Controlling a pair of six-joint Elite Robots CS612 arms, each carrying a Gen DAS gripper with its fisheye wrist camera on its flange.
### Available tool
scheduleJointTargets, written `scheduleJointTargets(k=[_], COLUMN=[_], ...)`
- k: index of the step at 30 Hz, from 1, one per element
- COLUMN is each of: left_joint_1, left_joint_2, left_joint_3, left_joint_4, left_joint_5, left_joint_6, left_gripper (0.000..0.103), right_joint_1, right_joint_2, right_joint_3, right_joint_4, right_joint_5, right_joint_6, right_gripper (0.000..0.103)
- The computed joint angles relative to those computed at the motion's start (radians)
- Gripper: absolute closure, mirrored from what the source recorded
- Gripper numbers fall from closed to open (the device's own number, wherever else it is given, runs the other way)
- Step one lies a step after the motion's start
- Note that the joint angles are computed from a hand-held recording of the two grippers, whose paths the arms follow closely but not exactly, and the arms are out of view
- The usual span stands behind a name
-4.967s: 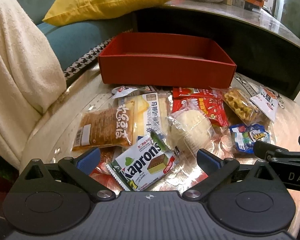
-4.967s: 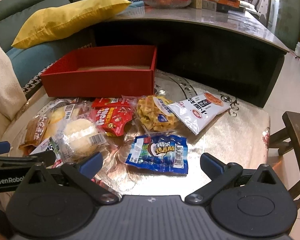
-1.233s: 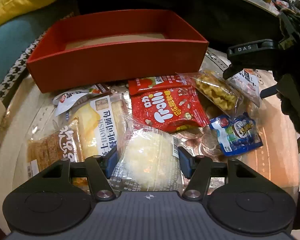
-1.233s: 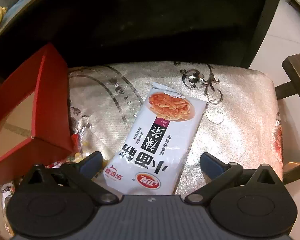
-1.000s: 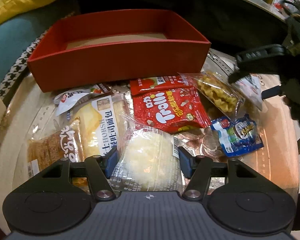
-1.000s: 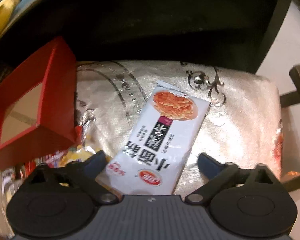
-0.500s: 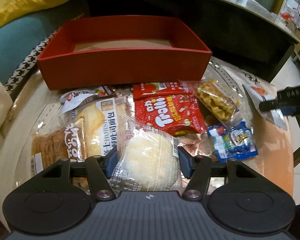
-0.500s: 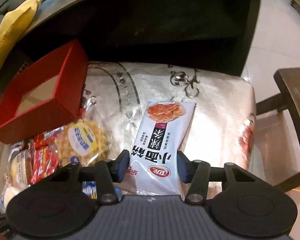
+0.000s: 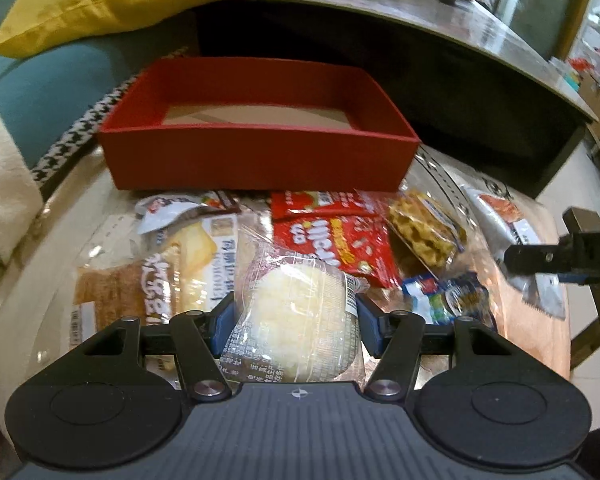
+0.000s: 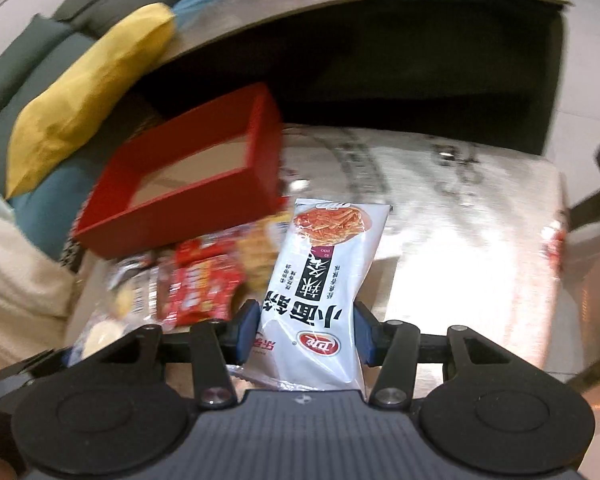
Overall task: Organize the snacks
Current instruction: 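Carry the white bag with the right tool into the red box while the left tool drops the bun there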
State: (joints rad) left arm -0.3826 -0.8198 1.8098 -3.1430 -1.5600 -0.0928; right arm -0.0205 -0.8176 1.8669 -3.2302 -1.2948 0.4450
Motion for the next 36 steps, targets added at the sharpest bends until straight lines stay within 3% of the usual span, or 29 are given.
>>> scheduleJointTargets(k=[10,24,36], left_joint_1=[0.019,0.025,0.032], left_joint_2=[0.007,0.051,0.115], left_joint_3=[-0.041,-0.148,-0.276], left_joint_4=[-0.029,-0.049,0.008], left_joint_5=[0.015,0.053,0.1], left_joint_6=[-0.076,-0.091,-0.08], left_gripper=[0.036,0.036,0.036], right_joint_1=[0.03,0.044,0.049], right_joint_2=[0.016,0.062,0.127], right_joint_3=[-0.056,-0.176,-0.313], right_joint_4=[-0.026,-0.043,0.01], right_joint_5=[0.055,0.033,0.012], right_joint_6=[-0.037,-0.042,-0.073], right_gripper=[0.058,0.058,0.058])
